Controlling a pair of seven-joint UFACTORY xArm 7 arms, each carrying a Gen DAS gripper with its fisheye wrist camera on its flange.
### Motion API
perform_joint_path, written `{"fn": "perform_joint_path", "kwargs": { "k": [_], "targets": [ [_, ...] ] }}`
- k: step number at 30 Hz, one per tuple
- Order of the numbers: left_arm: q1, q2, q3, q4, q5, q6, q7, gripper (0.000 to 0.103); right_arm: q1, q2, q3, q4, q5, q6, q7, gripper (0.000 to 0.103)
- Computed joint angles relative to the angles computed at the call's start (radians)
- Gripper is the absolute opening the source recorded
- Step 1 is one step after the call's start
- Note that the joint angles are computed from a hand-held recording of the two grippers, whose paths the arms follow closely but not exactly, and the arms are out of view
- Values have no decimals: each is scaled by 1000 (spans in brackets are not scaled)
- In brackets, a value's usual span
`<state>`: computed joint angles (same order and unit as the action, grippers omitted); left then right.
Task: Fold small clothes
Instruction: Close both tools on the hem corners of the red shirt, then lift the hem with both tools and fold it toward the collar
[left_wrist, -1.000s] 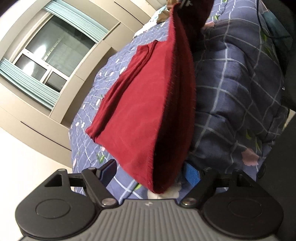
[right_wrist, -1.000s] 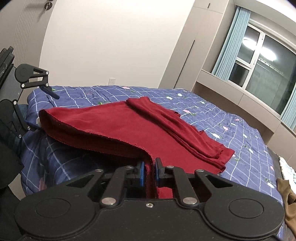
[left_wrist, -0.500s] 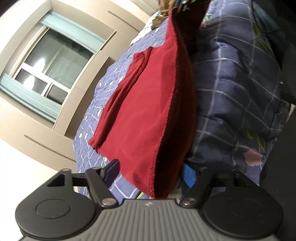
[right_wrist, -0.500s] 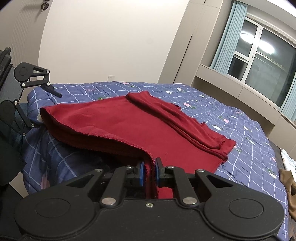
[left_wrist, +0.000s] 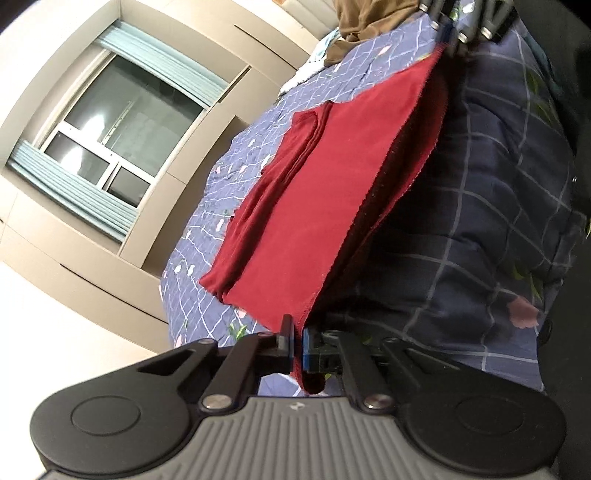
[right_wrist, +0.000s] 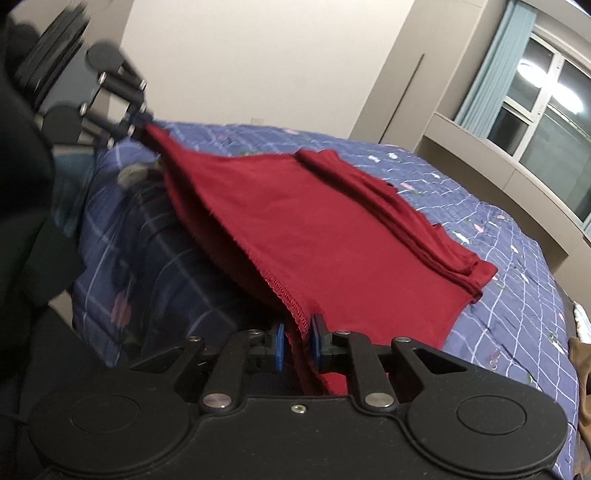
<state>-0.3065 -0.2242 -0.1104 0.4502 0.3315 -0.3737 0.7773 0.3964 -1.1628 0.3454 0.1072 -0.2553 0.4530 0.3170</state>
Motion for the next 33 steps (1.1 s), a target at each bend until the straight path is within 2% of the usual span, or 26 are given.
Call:
{"fn": "perform_joint_path", "kwargs": {
  "k": [2,6,9,11,14,15,16,17,19,20,24,29,33],
  "targets": [
    [-22,1,34,4,44,12,-17,3,9,9,14,-3,-3,11,1,15],
    [23,29,-32,5,-18,10,39,3,9,12,55,-14,-28,30,21,25],
    [42,30,-72,2,-84,5,67,3,14,-12,77,-22,-46,62,49,38],
    [36,35,-66,9,-92,8,66,3,19,-32,85,-29,-60,92,65,43],
    [16,34,-40,6,-75,12,45,3,38,-77,84,-45,-69,124,91,43],
    [15,37,-37,6,-72,10,42,3,43,-85,85,-48,-74,132,97,43],
    [17,39,-38,6,-72,6,43,3,47,-92,86,-48,-79,140,100,38],
    [18,25,-37,-15,-72,-3,43,3,53,-98,83,-48,-83,148,99,27],
    [16,26,-32,-17,-69,-8,37,3,60,-108,72,-45,-87,164,94,14],
    [15,27,-28,-16,-65,-9,33,3,58,-114,71,-43,-91,174,92,11],
    [0,13,1,-20,-39,-7,-17,3,29,-153,59,-43,-105,186,93,11],
    [47,20,-87,-5,-166,-15,3,3,-22,-162,43,-46,-106,149,111,6],
    [32,26,-93,66,-206,41,-44,3,-121,-121,44,-20,-133,66,121,6]
  ]
}}
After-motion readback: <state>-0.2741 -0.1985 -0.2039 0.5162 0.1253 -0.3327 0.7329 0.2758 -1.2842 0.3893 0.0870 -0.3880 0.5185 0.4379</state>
